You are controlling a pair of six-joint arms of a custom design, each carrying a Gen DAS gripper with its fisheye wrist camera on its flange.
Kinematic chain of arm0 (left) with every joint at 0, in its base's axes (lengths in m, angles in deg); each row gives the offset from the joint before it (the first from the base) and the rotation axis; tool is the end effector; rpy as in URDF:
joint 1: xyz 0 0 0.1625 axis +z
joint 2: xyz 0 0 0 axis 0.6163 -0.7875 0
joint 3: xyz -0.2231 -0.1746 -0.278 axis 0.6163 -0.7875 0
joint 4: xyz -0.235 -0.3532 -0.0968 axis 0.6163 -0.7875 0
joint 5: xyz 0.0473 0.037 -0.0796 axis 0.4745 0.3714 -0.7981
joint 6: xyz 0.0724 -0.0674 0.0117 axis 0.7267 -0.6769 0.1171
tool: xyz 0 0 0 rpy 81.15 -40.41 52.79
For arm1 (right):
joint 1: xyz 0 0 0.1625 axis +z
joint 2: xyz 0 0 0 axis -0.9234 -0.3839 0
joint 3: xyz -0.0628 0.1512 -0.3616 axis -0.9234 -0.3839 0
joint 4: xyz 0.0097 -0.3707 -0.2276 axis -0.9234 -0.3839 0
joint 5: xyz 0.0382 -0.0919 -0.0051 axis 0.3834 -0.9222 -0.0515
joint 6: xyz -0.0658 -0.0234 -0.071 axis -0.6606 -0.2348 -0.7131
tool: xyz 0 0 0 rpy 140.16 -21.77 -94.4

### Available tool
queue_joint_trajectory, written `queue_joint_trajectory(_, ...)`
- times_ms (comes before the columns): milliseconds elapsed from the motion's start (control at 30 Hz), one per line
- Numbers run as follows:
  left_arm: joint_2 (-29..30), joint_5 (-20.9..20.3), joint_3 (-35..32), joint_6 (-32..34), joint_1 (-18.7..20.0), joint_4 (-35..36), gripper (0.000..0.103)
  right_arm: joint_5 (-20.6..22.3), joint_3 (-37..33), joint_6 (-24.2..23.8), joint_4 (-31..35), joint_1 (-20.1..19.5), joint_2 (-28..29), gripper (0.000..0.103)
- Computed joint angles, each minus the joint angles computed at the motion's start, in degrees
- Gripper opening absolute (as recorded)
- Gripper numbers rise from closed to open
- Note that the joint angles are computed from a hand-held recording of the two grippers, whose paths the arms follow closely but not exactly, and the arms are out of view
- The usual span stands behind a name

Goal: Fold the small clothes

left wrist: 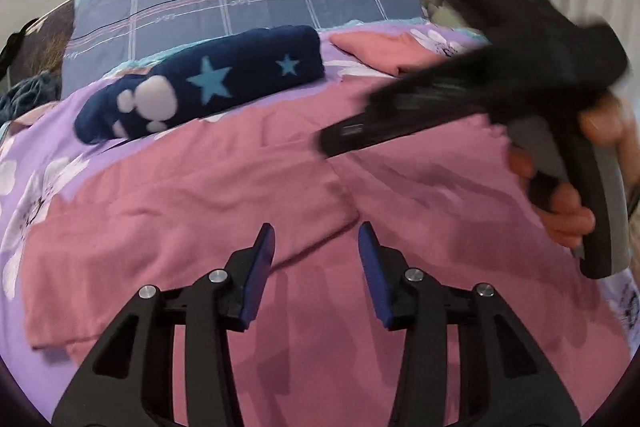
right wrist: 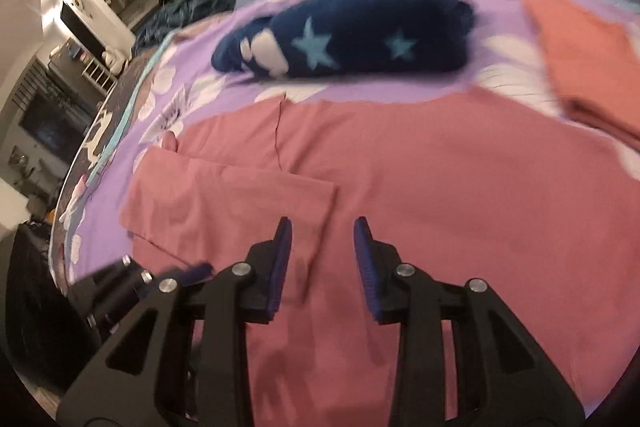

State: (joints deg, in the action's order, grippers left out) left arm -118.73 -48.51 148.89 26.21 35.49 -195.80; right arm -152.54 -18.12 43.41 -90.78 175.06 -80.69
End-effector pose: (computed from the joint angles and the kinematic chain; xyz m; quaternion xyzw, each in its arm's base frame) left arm 0.0233 -0.5687 0.2535 0.2834 0.8702 -0.2865 0.2835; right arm 0.3354 -0.7110 -0.1129 0.2228 -0.9577 0.1170 0.1396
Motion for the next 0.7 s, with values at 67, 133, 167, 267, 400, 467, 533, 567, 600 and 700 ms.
queue_joint_trajectory(67, 0.9, -0.3, -1.1, -0.3, 0.4, 2.5, 0.046, 0.5, -4.6, 2.0, 5.2, -0.3, 2.6, 0.034)
queue_joint_trajectory(133, 1.9, 0.2, -2.4, -0.8, 0.6, 4.3, 0.046, 1.8, -7.2, 2.2, 5.4, -0.3, 4.4, 0.038)
queue_joint_trajectory(167, 2.3, 0.4, -3.0, -1.1, 0.6, 5.1, 0.044, 2.7, -8.2, 2.0, 5.6, -0.3, 5.1, 0.036)
queue_joint_trajectory(267, 2.9, 1.4, -4.8, -3.1, 0.6, 7.2, 0.0, 1.5, -10.8, 1.3, 7.6, 0.5, 6.6, 0.002)
queue_joint_trajectory(400, -1.8, -4.5, -3.6, -6.6, -0.7, 7.9, 0.0, 3.0, -4.5, -0.9, -0.1, 1.6, 2.5, 0.002)
queue_joint_trajectory(467, -3.9, -7.1, -2.5, -7.2, -2.3, 7.5, 0.0, 3.5, 0.1, -2.0, -3.5, 2.2, -1.6, 0.002)
queue_joint_trajectory(533, -5.6, -10.3, -1.2, -7.5, -4.4, 6.8, 0.0, 2.5, 3.8, -2.4, -5.7, 2.7, -5.1, 0.002)
queue_joint_trajectory(567, -5.9, -11.7, -0.8, -7.5, -5.2, 6.6, 0.0, 1.7, 5.8, -2.6, -6.9, 2.9, -6.9, 0.002)
queue_joint_trajectory(600, -5.8, -13.1, -0.3, -7.2, -6.3, 6.0, 0.0, 0.3, 8.3, -3.1, -8.7, 3.1, -9.1, 0.002)
queue_joint_trajectory(700, -3.1, -14.2, 0.0, -5.5, -8.3, 4.2, 0.0, -3.6, 13.2, -5.1, -13.8, 3.0, -13.0, 0.002)
